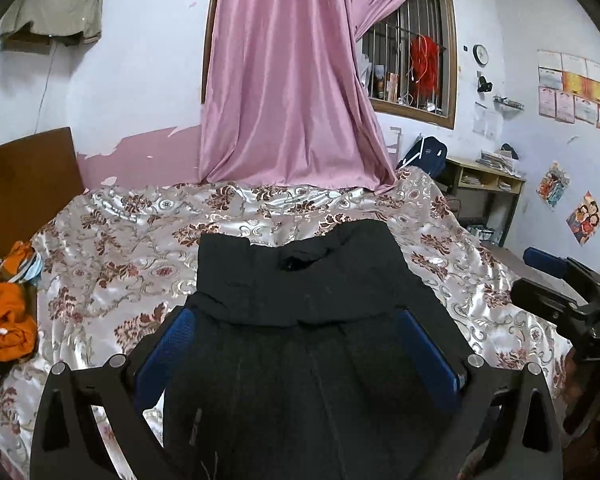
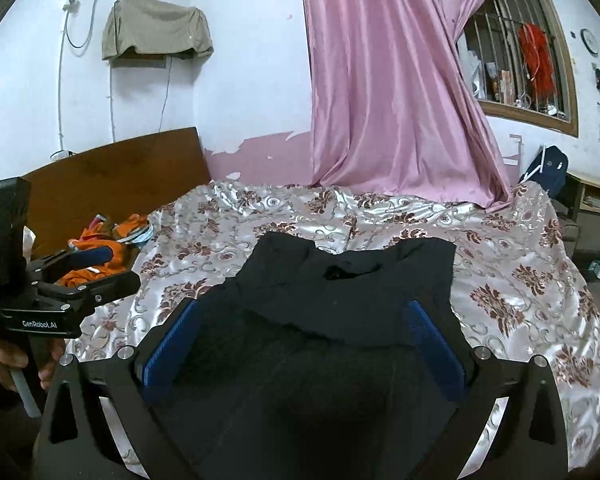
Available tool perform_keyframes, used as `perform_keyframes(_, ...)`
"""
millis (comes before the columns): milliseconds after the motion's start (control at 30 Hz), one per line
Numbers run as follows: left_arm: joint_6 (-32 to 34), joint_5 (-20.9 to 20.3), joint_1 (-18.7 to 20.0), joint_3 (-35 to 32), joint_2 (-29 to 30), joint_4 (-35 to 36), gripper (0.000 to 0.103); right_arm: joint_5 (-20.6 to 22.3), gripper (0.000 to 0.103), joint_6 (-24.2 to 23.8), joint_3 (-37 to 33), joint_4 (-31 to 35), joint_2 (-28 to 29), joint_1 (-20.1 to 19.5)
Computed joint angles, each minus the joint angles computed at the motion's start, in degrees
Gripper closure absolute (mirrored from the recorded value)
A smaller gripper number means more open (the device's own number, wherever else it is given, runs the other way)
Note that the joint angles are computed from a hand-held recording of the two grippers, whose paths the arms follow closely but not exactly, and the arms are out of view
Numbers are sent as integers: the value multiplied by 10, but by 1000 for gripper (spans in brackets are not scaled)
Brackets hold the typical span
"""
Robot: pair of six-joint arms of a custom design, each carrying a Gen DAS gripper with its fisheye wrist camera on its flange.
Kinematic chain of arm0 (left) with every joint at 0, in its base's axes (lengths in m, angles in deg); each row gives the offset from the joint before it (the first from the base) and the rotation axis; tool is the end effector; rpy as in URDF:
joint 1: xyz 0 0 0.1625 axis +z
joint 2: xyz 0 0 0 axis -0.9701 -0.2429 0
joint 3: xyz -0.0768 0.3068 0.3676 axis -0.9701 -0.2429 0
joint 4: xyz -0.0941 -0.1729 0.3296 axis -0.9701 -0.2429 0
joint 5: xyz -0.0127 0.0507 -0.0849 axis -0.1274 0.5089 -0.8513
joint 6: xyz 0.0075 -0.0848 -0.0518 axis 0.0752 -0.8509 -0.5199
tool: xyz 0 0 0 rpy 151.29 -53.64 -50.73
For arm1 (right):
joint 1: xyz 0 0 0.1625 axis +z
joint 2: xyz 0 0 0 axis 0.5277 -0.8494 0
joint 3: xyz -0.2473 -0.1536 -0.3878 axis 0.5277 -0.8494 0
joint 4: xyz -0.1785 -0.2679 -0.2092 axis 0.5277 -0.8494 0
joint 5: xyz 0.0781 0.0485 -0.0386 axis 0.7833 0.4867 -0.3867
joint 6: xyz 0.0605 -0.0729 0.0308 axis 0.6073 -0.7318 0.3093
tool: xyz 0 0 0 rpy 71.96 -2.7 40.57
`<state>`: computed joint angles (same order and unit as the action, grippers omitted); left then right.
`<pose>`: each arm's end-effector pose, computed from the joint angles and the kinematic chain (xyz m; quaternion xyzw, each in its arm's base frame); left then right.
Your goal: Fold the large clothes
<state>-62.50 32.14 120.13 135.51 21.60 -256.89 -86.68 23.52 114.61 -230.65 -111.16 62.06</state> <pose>-0.4481 -0.7104 0.1491 0.3250 0.8260 -0.4095 0.2108 0.1502 -0.6517 0.4084 0.2256 -0.7834 0.5044 0.2845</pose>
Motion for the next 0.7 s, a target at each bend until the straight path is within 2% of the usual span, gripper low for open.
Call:
perform_keyframes(333, -36, 12, -4, 81, -27, -50, 0, 7, 2, -14, 87, -85, -26, -1)
perform_keyframes(533, -50, 28, 5, 111, -34, -51, 0, 7, 2, -31, 114, -123, -17, -9)
perform_keyframes(700, -57, 40, 14, 136, -36, -54, 0, -2, 2, -69, 138, -197, 8, -16)
